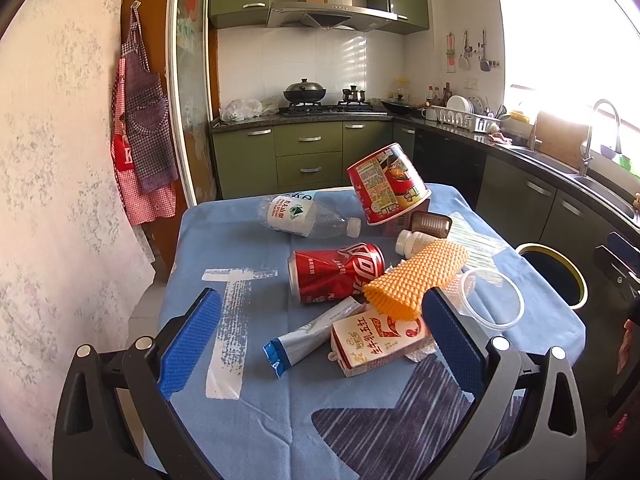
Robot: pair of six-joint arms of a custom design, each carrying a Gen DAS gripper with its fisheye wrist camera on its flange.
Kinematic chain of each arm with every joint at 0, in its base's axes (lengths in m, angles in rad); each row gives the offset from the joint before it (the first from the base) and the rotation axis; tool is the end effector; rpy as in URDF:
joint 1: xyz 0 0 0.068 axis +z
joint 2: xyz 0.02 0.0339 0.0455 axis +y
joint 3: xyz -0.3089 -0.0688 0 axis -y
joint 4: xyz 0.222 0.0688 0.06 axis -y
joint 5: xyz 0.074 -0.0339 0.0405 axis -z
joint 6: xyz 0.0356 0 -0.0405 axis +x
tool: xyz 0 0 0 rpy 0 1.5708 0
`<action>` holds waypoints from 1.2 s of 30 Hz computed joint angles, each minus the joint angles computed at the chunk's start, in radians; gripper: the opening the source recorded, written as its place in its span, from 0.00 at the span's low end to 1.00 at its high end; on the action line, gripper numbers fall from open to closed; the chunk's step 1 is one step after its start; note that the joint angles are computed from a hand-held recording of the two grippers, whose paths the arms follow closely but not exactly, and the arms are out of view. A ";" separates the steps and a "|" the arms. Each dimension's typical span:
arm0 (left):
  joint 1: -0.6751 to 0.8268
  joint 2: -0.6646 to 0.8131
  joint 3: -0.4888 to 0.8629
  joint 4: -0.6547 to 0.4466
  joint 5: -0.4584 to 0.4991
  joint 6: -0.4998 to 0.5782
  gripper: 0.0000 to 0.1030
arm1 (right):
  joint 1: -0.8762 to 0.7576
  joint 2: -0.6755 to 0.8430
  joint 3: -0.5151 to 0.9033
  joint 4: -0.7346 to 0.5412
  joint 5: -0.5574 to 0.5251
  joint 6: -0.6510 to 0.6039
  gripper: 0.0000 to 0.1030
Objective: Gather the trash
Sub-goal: 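Grasp the red-and-white noodle cup rim with the right gripper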
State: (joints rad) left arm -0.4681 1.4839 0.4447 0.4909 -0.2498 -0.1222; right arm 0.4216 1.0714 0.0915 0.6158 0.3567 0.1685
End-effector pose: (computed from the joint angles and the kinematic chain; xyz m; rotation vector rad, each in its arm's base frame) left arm 0.2271 -0.1050 0.2037 0.2153 2.0905 -0.0903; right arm 0.1382 0.0484 0.1955 -0.0057 1.9114 0.0529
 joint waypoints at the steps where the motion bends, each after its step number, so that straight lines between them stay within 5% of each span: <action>1: 0.015 0.015 0.009 0.008 0.008 0.007 0.96 | -0.010 0.010 0.004 0.005 -0.012 -0.008 0.94; 6: 0.118 0.120 0.092 0.076 0.054 0.044 0.96 | -0.123 0.117 0.077 0.051 -0.140 -0.096 0.94; 13: 0.241 0.298 0.290 0.104 0.107 0.086 0.96 | -0.229 0.448 0.249 0.256 -0.258 -0.327 0.93; 16: 0.269 0.374 0.383 0.077 0.113 0.094 0.96 | -0.267 0.594 0.346 0.316 -0.312 -0.421 0.75; 19: 0.285 0.432 0.456 0.045 0.121 0.092 0.96 | -0.328 0.727 0.521 0.217 -0.372 -0.484 0.60; 24: 0.291 0.501 0.523 0.007 0.110 0.098 0.96 | -0.362 0.969 0.830 0.029 -0.326 -0.623 0.32; 29: 0.294 0.563 0.589 -0.024 0.097 0.106 0.96 | -0.360 1.110 1.012 -0.096 -0.356 -0.713 0.30; 36: 0.291 0.597 0.629 -0.032 0.096 0.108 0.96 | -0.338 1.159 0.975 0.086 -0.380 -0.805 0.29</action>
State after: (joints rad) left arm -0.1771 2.0805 1.0734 0.4591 -0.1534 -0.0139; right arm 0.0840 2.2305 1.0662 0.7015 -0.0233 -0.6362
